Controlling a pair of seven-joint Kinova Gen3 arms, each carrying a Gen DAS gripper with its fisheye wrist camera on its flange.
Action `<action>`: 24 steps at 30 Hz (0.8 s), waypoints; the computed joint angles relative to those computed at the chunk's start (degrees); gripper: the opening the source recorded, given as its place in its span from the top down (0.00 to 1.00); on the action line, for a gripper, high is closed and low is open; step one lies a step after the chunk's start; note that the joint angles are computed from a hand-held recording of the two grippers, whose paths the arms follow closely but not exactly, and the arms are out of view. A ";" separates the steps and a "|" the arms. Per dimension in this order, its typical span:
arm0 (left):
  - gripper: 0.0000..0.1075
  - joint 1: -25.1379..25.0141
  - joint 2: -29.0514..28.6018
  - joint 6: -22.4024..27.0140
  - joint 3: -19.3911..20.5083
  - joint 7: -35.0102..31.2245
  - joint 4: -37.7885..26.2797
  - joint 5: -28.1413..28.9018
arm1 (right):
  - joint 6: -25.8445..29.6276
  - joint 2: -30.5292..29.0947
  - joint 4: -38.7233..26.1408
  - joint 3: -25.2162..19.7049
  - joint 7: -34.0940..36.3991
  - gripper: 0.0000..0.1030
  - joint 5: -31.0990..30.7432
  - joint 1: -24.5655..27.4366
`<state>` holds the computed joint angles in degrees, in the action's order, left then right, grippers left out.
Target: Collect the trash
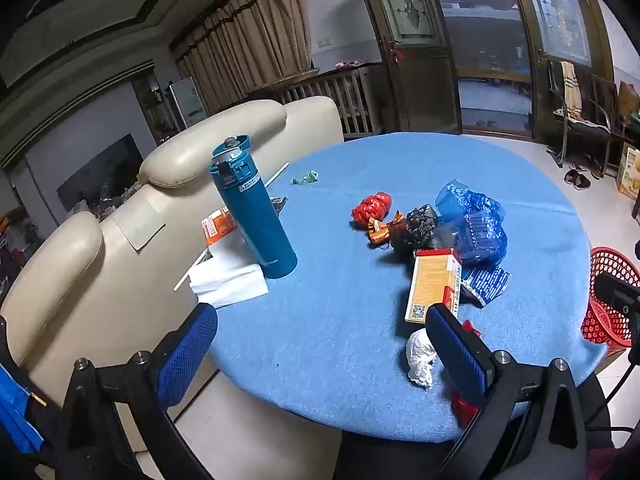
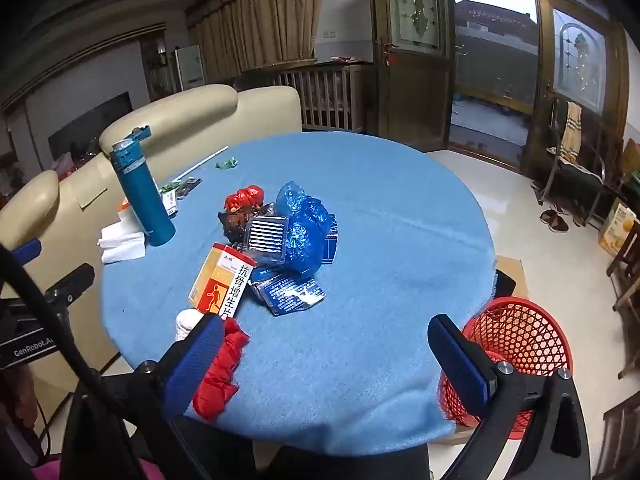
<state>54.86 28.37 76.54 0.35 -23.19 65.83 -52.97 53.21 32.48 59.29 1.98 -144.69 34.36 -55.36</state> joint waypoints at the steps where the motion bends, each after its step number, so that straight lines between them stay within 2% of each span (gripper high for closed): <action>1: 0.04 -0.02 0.01 -0.02 0.02 0.04 0.04 0.06 | 0.22 0.01 -0.11 -0.01 0.03 0.00 0.07 -0.18; 12: 0.04 -0.19 0.34 0.30 0.02 0.12 -0.08 0.57 | -0.79 0.04 0.70 0.14 -1.30 0.00 0.46 -0.51; 24: 0.04 -0.55 0.16 -0.12 0.05 0.66 0.69 1.06 | 1.06 0.83 -1.44 -0.68 1.72 0.00 -1.21 0.00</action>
<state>54.31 28.53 76.42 0.41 -22.53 66.52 -51.92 54.28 33.31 57.84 1.31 -142.97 33.16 -55.36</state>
